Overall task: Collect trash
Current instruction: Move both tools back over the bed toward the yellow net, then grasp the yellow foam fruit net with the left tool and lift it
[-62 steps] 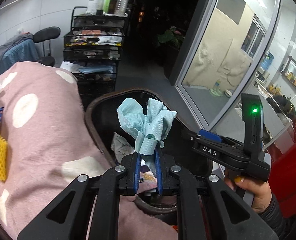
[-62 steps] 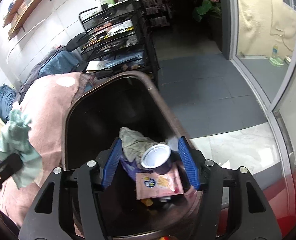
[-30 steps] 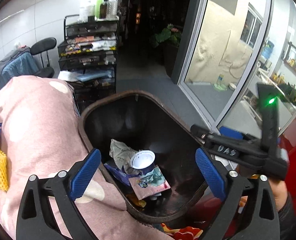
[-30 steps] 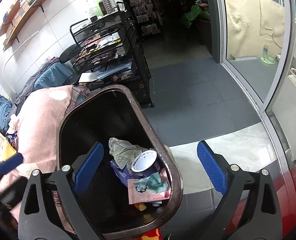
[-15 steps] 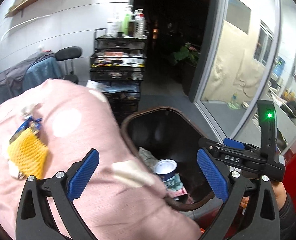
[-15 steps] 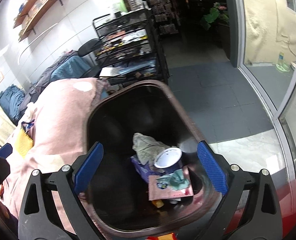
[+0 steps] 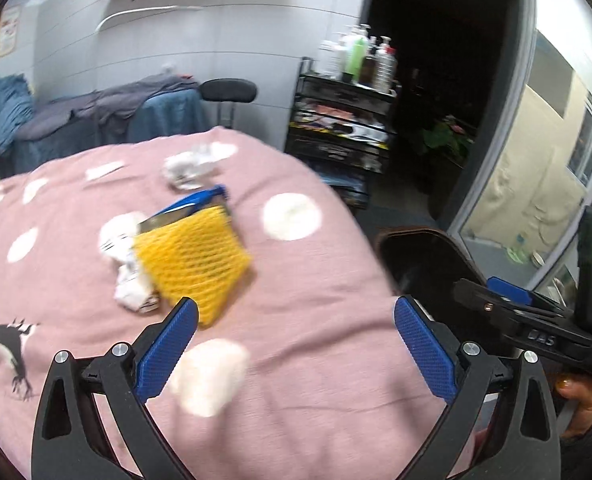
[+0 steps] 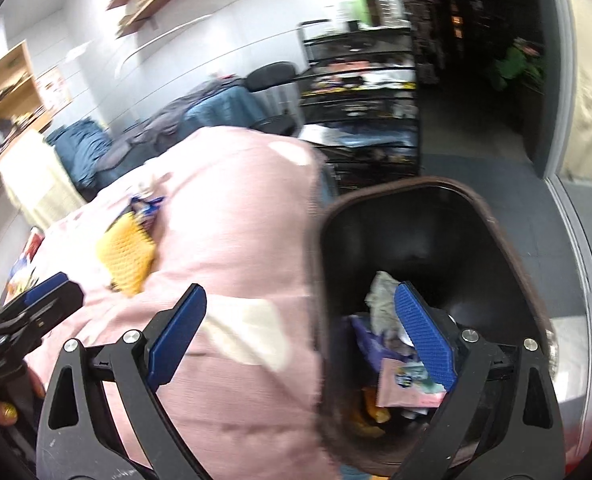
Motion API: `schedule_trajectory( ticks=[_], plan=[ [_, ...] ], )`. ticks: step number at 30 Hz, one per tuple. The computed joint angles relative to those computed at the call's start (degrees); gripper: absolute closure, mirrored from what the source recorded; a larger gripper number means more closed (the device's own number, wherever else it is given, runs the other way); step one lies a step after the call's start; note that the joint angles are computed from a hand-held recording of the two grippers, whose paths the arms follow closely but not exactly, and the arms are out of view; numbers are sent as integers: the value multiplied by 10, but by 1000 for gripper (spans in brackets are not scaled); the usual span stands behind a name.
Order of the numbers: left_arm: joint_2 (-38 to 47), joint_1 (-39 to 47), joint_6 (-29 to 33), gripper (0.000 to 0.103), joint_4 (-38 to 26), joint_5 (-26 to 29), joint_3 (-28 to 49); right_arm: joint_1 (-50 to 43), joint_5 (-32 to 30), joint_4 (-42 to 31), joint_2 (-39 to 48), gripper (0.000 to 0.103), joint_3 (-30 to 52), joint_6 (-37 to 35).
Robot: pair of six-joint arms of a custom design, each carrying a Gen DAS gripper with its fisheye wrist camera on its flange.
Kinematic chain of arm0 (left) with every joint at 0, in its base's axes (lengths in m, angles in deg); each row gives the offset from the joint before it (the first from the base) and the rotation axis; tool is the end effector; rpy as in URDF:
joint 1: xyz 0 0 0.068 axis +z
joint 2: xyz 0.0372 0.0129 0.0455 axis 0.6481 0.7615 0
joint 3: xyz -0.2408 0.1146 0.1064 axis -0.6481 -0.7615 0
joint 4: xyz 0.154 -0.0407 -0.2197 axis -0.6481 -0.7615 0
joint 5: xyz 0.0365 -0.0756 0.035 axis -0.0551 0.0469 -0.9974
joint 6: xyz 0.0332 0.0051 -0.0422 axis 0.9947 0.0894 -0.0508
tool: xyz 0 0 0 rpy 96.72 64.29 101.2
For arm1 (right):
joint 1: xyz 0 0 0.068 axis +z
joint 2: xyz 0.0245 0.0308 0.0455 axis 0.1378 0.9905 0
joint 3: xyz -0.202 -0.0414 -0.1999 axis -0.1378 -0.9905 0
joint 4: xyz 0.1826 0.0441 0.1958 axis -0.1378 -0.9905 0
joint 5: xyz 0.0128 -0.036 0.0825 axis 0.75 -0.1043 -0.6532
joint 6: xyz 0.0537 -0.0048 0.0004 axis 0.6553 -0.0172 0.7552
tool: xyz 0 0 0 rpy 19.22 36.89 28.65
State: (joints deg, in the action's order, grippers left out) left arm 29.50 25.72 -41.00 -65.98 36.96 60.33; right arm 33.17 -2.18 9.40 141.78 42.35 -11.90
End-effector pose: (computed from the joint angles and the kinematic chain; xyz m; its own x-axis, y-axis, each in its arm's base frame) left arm 0.1645 -0.0376 0.1487 -0.6256 -0.1589 -0.7638 -0.0607 0.9860 -0.1554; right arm 0.2663 0.1300 0.1149 -0.7095 -0.0200 -0.7044 -0.3098 0.9066 0.2864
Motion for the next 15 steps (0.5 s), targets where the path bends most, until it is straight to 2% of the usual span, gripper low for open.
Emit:
schedule_trajectory(
  ticks=[4,7,11,15],
  plan=[
    [-26,112,37,6,-26,51,-13,47,15,-8,9,9,22,0],
    [-3,187,69,6,-22,97,-10,70,23,-15,17,9,39,-1],
    [78,253,110,6,11,147,10,91,29,-26,26,9,61,1],
    [163,270,127,9,32,162,48,106,35,-36,32,9,74,1]
  ],
)
